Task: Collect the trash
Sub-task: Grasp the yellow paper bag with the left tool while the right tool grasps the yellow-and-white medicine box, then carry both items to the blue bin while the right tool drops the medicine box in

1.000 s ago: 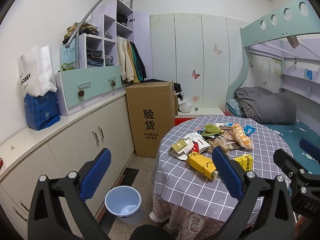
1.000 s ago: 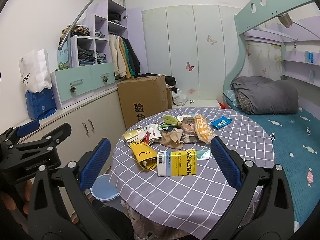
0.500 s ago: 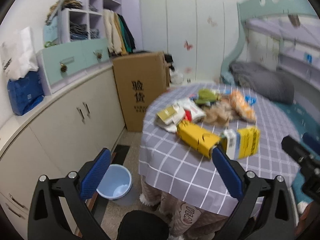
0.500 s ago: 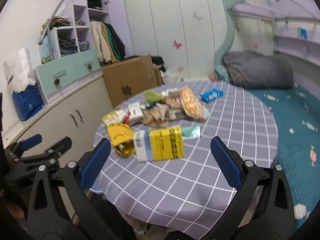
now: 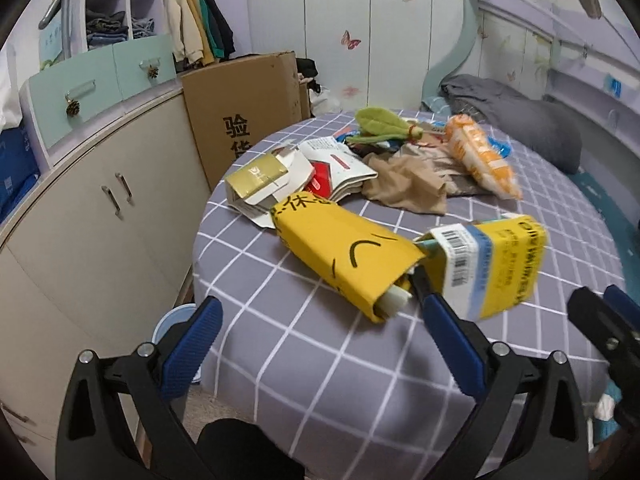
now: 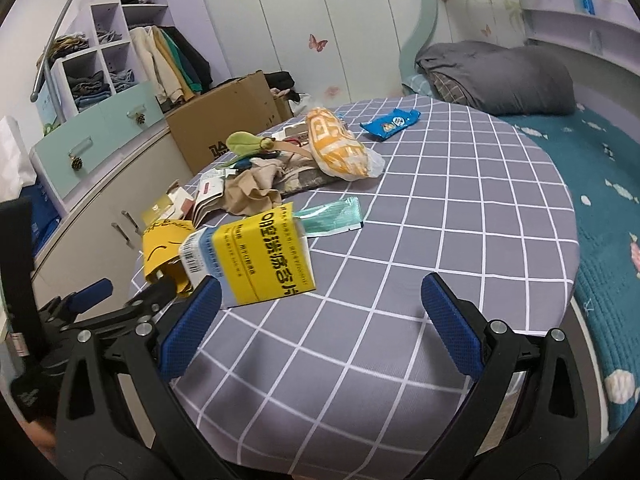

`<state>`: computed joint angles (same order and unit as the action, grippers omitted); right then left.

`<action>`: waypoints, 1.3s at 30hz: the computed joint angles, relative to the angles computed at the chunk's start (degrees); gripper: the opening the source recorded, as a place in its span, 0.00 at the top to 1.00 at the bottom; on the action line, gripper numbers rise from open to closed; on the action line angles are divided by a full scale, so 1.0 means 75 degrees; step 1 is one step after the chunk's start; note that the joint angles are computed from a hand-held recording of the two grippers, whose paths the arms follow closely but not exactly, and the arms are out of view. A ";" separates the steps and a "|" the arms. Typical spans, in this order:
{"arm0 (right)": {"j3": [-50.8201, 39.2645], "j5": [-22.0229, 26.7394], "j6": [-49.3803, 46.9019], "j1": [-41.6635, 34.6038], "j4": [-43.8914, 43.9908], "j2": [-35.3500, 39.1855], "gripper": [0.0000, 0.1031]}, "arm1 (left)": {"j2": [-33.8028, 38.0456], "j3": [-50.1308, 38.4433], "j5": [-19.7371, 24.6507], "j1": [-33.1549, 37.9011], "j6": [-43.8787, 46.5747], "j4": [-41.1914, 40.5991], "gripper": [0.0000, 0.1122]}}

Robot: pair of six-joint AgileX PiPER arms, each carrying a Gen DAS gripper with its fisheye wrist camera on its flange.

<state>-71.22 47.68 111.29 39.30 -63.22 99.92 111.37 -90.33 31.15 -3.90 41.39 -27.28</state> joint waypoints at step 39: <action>-0.3635 0.0358 -0.4393 -0.0779 0.2391 0.2245 0.09 | 0.0173 -0.0679 0.1677 0.1932 0.2274 -0.3604 0.98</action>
<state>-98.48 50.36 78.34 33.45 -45.29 116.76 112.67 -95.42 43.73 10.59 58.45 -54.31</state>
